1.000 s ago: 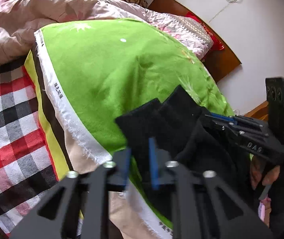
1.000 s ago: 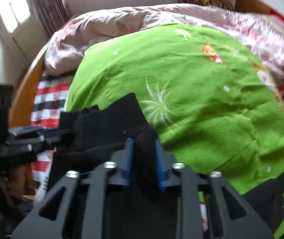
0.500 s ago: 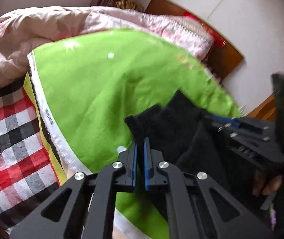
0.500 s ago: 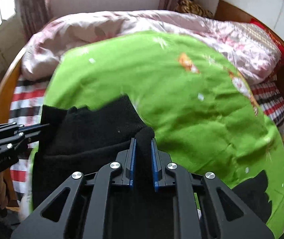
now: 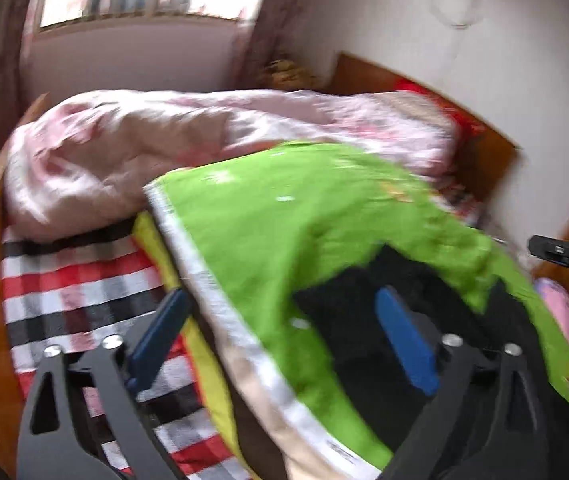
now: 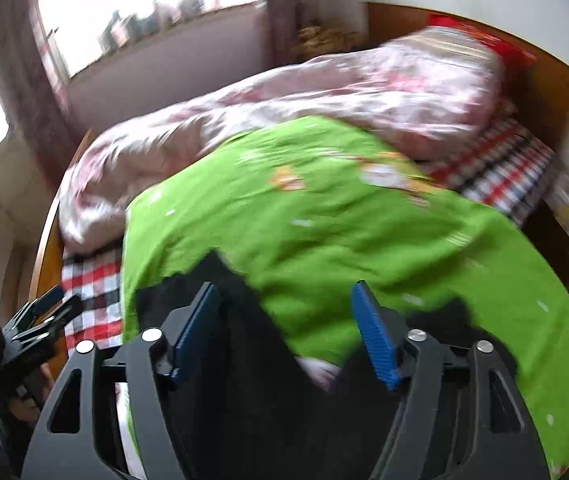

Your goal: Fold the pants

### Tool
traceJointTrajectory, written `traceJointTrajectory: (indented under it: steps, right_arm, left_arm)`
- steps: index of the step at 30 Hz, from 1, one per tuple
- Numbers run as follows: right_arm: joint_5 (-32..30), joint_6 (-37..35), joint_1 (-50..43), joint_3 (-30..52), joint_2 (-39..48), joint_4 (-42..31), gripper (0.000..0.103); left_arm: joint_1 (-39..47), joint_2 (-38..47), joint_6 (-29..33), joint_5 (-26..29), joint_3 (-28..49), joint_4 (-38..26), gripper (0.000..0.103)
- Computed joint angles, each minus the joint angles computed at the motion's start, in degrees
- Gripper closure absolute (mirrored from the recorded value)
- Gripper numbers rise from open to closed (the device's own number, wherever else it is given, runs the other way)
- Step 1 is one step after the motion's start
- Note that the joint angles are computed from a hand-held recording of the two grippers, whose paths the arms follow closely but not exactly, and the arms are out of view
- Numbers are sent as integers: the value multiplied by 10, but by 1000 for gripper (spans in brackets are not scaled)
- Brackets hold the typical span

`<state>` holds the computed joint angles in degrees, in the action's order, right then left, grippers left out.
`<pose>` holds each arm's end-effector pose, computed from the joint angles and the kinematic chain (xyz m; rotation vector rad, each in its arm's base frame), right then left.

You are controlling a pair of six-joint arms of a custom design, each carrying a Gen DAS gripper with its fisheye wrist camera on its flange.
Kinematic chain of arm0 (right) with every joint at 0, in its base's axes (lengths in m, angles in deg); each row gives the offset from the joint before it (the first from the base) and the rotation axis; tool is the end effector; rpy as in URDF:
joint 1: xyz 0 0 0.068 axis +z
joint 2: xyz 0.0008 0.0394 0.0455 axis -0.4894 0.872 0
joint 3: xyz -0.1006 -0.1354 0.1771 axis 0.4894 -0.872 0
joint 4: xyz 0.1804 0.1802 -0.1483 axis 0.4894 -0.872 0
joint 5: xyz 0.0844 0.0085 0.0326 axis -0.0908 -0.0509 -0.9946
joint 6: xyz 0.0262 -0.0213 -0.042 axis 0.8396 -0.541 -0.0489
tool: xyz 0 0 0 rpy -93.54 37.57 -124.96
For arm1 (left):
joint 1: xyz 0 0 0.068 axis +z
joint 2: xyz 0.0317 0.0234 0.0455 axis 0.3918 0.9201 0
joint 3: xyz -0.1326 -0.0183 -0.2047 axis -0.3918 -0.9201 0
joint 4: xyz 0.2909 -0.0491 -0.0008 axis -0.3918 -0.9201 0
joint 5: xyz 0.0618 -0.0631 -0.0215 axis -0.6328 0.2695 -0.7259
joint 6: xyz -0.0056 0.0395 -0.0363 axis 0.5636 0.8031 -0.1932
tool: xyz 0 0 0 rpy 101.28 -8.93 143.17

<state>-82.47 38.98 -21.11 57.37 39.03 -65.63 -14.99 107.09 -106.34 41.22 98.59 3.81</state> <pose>0.3504 0.0631 0.1986 -0.4965 2.4208 0.4466 0.1780 -0.1150 0.1627 -0.4717 2.2033 -0.1219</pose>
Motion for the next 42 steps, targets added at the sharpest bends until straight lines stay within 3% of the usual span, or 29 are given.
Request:
traceJointTrajectory:
  steps: [5,8,11,14,17,19,22,25,29,33,35,36,38,40,42]
  right_arm:
    - [-141,-4,-220,-43,25,-32,42]
    - [-206,-30,-288,-65,59,-40,47]
    - [-232,-38,-300,-88,87,-33,49]
    - [-263,-27,-294,-94,117,-16,55]
    - [-258,-10,-279,-101,124,7,73]
    - [-258,-3,-277,-120,107,31,91]
    - [-240,7,-258,-188,8,83,92]
    - [-214,34,-199,-230,-99,90,92]
    - [-141,60,-47,-252,-219,75,92]
    - [-86,77,137,-229,-199,64,84]
    - [-78,71,197,-215,-161,67,50]
    - [-63,75,223,-227,-163,82,19]
    - [-67,83,231,-234,-163,101,18]
    - [-79,88,208,-240,-175,107,33]
    - [-73,74,174,-250,-201,107,38]
  left_arm:
    - [-104,64,49,49,38,71,2]
    - [-153,163,70,72,85,132,2]
    - [-190,264,82,62,141,149,2]
    - [-194,306,83,70,163,148,2]
    - [-196,311,78,66,167,134,2]
    - [-189,303,72,63,158,129,2]
    - [-171,258,66,60,125,123,2]
    - [-142,195,53,55,87,112,2]
    - [-86,85,19,59,26,86,2]
    - [-24,-22,-9,66,-27,32,2]
    - [8,-61,-16,80,-47,5,2]
    - [19,-81,-15,89,-56,-7,2]
    - [43,-107,-8,105,-72,-22,2]
    - [55,-131,-3,116,-87,-32,2]
    - [71,-141,6,151,-101,-20,2]
